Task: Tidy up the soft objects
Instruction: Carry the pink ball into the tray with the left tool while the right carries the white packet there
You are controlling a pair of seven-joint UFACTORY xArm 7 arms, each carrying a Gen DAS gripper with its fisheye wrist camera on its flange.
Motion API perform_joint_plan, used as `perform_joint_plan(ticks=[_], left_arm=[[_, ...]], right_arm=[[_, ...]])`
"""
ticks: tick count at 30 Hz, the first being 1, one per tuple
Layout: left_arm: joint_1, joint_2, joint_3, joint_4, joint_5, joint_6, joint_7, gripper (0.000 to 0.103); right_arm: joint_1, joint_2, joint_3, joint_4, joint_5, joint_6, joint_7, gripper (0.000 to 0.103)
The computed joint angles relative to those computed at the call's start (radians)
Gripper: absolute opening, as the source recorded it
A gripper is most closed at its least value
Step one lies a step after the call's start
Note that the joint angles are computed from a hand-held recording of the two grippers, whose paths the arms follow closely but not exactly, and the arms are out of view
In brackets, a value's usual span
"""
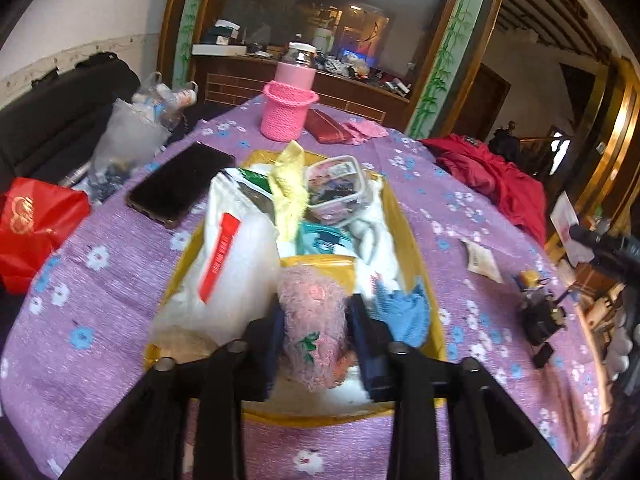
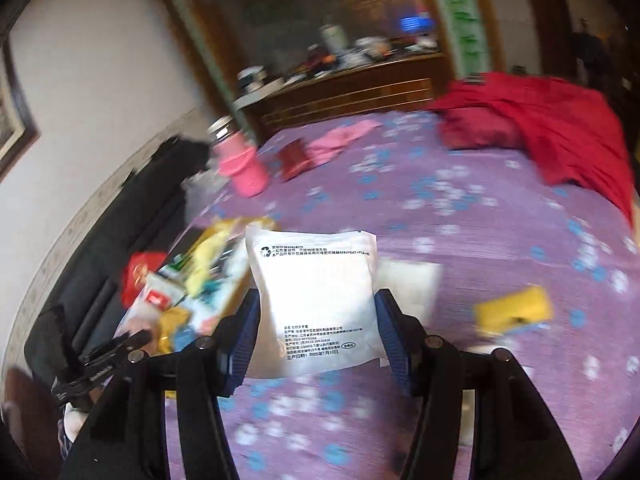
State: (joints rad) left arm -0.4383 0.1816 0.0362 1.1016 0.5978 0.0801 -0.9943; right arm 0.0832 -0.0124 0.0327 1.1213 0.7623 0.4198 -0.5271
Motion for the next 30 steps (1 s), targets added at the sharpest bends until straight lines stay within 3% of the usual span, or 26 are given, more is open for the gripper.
perform_joint_plan(ticks=[2,6,13,19,25,30], left_arm=[[-0.038,-0.009,0.049,0.0,0.095,0.013,-0.086,0.06],[-0.003,-0.042,0.039,-0.042,0.154,-0.031,-0.135,0.07],[0.046,-0.11,0.038,-0.104,0.334,-0.085,-0.319,0.074],[0.121,-0.139,0.001,-0.134,0.444,-0.118,-0.424,0.077],[0.184,-0.137,-0.043,-0.153,0.421,-0.135,-0.417,0.078],[0.175,-0.134,-0.036,-0.164,0.378,-0.152,-0.377,0.078]], right_arm=[[0.023,0.047,0.026,0.051,-0.045,0.017,0.034,0.056],[0.066,0.146,0.078,0.153,-0.154,0.046,0.108,0.056],[0.145,0.375,0.124,0.408,-0.391,0.144,0.294,0.057],[0.215,0.603,0.103,0.72,-0.565,0.269,0.448,0.057],[0.282,0.821,0.064,1.065,-0.684,0.391,0.562,0.057],[0.323,0.987,0.027,1.341,-0.753,0.505,0.625,0.057]])
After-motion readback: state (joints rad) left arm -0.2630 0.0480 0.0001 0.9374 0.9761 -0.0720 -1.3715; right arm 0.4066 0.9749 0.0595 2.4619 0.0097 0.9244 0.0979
